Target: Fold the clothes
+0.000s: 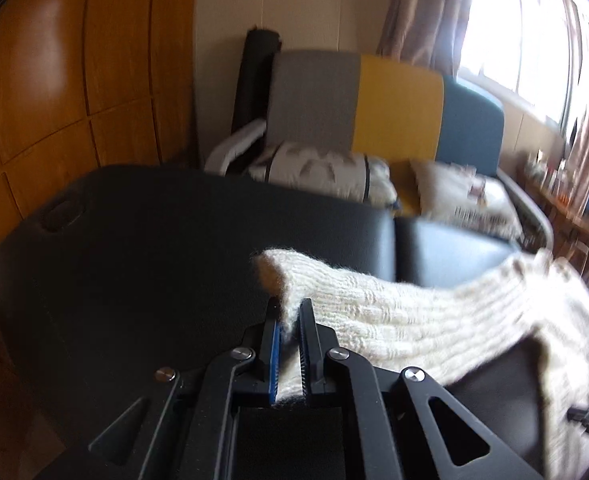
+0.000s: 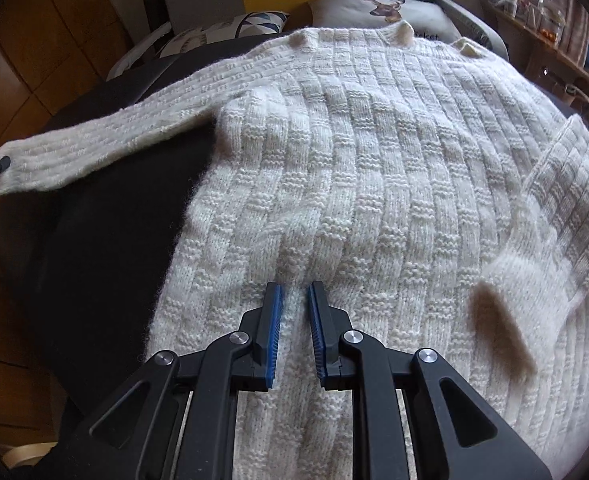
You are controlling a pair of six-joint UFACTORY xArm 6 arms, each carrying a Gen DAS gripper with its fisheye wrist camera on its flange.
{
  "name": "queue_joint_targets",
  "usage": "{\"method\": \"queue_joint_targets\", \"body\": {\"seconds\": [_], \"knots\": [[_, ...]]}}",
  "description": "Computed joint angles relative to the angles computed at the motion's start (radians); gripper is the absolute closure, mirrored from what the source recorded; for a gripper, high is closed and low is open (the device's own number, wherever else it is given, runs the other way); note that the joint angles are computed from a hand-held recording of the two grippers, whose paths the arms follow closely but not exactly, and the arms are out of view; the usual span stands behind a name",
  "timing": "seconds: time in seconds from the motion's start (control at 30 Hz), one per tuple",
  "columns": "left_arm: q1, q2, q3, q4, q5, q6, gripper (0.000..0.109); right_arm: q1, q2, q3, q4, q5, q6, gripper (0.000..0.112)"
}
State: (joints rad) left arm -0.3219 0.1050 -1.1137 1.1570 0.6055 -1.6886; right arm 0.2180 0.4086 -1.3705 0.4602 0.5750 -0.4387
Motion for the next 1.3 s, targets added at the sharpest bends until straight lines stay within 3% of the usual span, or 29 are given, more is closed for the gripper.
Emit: {"method": "queue_joint_targets", "body": {"seconds": [0.1, 0.17, 0.27, 0.33, 0.53, 0.67, 1.03, 1.17, 1.3], "knots": [[0.017, 0.003, -0.032, 0.004, 0.021, 0.015, 0.102, 0.009, 0.005, -0.016, 0.050, 0.028, -0.030, 0.095], [0.015, 0.026, -0.069, -0.031, 0.082, 0.090, 0.102, 0.021, 0.008, -0.024, 0.072, 0.039, -0.051, 0.095], [-0.024, 0.095, -0.165, -0.008, 0.293, 0.236, 0.101, 0.026, 0.012, -0.031, 0.125, 0.060, -0.082, 0.095], [-0.036, 0.124, -0.196, 0.029, 0.344, 0.270, 0.101, 0.028, 0.012, -0.031, 0.144, 0.066, -0.087, 0.095], [0.068, 0.157, -0.191, -0.153, 0.231, 0.274, 0.102, 0.034, 0.018, -0.043, 0.182, 0.082, -0.067, 0.095], [0.091, 0.202, -0.192, -0.228, 0.258, 0.280, 0.101, 0.047, 0.014, -0.031, 0.186, 0.067, -0.063, 0.095], [0.158, 0.287, -0.231, -0.338, 0.298, 0.350, 0.101, 0.016, 0.042, -0.081, 0.256, 0.146, -0.084, 0.095], [0.181, 0.351, -0.303, -0.403, 0.328, 0.457, 0.100, 0.023, 0.021, -0.052, 0.230, 0.105, -0.118, 0.095], [0.174, 0.365, -0.319, -0.392, 0.342, 0.453, 0.099, 0.016, 0.026, -0.052, 0.223, 0.097, -0.123, 0.095]]}}
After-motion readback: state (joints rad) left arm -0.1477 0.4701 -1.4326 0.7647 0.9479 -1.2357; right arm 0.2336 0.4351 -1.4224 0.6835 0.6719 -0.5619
